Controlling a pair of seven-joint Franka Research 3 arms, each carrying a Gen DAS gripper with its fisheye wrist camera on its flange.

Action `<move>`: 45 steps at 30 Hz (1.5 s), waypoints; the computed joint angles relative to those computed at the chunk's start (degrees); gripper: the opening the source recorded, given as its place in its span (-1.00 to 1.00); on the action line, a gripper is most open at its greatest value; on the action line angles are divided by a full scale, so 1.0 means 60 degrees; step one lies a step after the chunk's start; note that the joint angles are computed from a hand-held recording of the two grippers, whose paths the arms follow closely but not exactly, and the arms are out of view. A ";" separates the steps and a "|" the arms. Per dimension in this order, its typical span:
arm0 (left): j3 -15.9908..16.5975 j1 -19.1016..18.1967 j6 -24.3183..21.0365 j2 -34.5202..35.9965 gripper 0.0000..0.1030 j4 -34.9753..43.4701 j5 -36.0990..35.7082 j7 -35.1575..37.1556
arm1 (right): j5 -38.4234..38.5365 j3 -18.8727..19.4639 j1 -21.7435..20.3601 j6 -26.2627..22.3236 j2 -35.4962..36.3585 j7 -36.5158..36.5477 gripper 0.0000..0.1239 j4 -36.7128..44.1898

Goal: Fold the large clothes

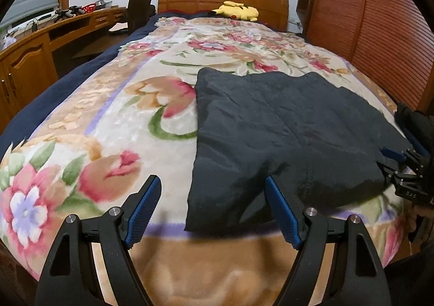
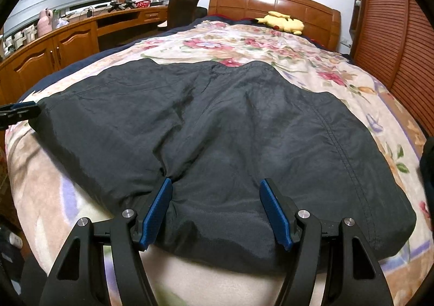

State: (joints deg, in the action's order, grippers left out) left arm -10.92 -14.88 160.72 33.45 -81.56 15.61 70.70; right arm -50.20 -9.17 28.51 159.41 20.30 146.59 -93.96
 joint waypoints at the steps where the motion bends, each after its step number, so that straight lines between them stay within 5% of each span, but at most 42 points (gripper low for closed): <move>1: 0.0015 -0.0021 -0.0072 0.0041 0.55 0.0058 0.0003 -0.0010 | -0.0013 -0.0009 -0.0004 0.0033 -0.0006 0.0016 0.12 -0.0020; 8: -0.0134 0.0050 -0.0632 0.0317 0.55 0.0318 -0.0201 0.0306 | -0.0080 0.0030 -0.0038 -0.0036 -0.0120 -0.0057 0.12 -0.0134; 19: -0.0307 0.0226 -0.0353 0.0351 0.57 0.0089 -0.0705 0.0472 | 0.0131 0.0239 -0.0085 -0.0692 -0.0253 -0.0412 0.12 -0.0026; 20: -0.0404 0.0295 -0.0344 0.0344 0.52 0.0070 -0.0780 0.0574 | 0.0051 0.0238 -0.0040 -0.0841 -0.0265 -0.0350 0.12 0.0019; 24: -0.1546 0.1094 -0.0491 0.0453 -0.29 0.0130 -0.1973 0.1990 | -0.0614 0.0234 0.0056 -0.0980 -0.0388 0.0235 0.12 0.0011; 27: -0.1214 0.0775 -0.0642 0.0275 -0.55 0.0157 -0.1881 0.1996 | -0.1113 0.0270 0.0001 -0.0703 -0.0555 0.0757 0.12 -0.0165; 32: -0.1040 0.0566 -0.0425 -0.0029 -0.68 0.0211 -0.1963 0.1976 | -0.1131 0.0536 -0.0324 0.0206 -0.0692 0.0842 0.12 -0.0475; 37: -0.0989 0.0304 0.0019 -0.0350 -0.71 0.0275 -0.1773 0.1982 | 0.1652 0.1318 -0.0953 0.0382 -0.0296 -0.2011 0.12 -0.0443; 45: -0.0732 -0.0698 -0.0208 0.0153 -0.73 0.1909 -0.0984 0.1994 | 0.2660 0.0689 -0.0522 0.0887 -0.0598 -0.2822 0.12 -0.1007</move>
State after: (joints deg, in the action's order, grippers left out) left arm -15.31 -19.07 159.47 34.36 -70.10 9.71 82.66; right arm -34.24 -5.03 25.38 164.73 16.71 129.66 -100.00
